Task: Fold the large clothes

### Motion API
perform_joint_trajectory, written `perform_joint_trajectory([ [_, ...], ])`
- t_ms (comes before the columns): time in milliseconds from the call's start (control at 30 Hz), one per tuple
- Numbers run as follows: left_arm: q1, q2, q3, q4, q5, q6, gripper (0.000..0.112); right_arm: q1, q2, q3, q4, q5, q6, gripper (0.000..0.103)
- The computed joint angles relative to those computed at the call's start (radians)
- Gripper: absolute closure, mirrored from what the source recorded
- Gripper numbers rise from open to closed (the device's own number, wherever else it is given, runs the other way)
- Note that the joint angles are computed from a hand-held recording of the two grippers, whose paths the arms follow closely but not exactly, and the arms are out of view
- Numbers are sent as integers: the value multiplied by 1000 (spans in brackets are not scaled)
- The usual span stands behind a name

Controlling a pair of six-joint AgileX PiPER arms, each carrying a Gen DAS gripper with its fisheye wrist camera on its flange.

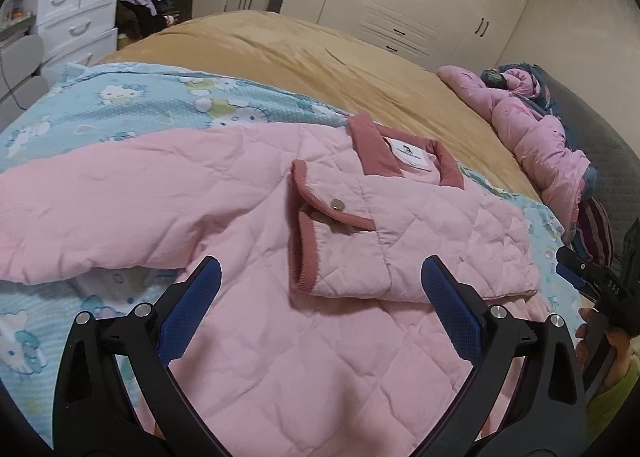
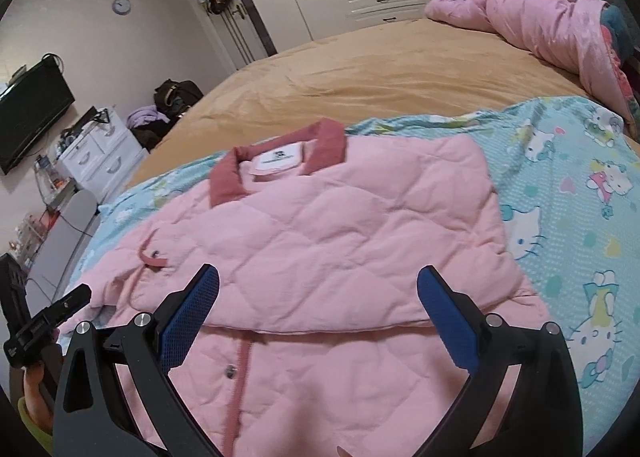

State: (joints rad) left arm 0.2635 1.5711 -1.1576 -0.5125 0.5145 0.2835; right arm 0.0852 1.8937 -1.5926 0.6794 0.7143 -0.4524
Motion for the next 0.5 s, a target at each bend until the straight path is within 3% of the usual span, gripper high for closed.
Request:
perform_joint_trajectory([
  [500, 183, -103, 12, -59, 144, 111, 19, 163, -38, -18, -43, -33, 121, 4],
])
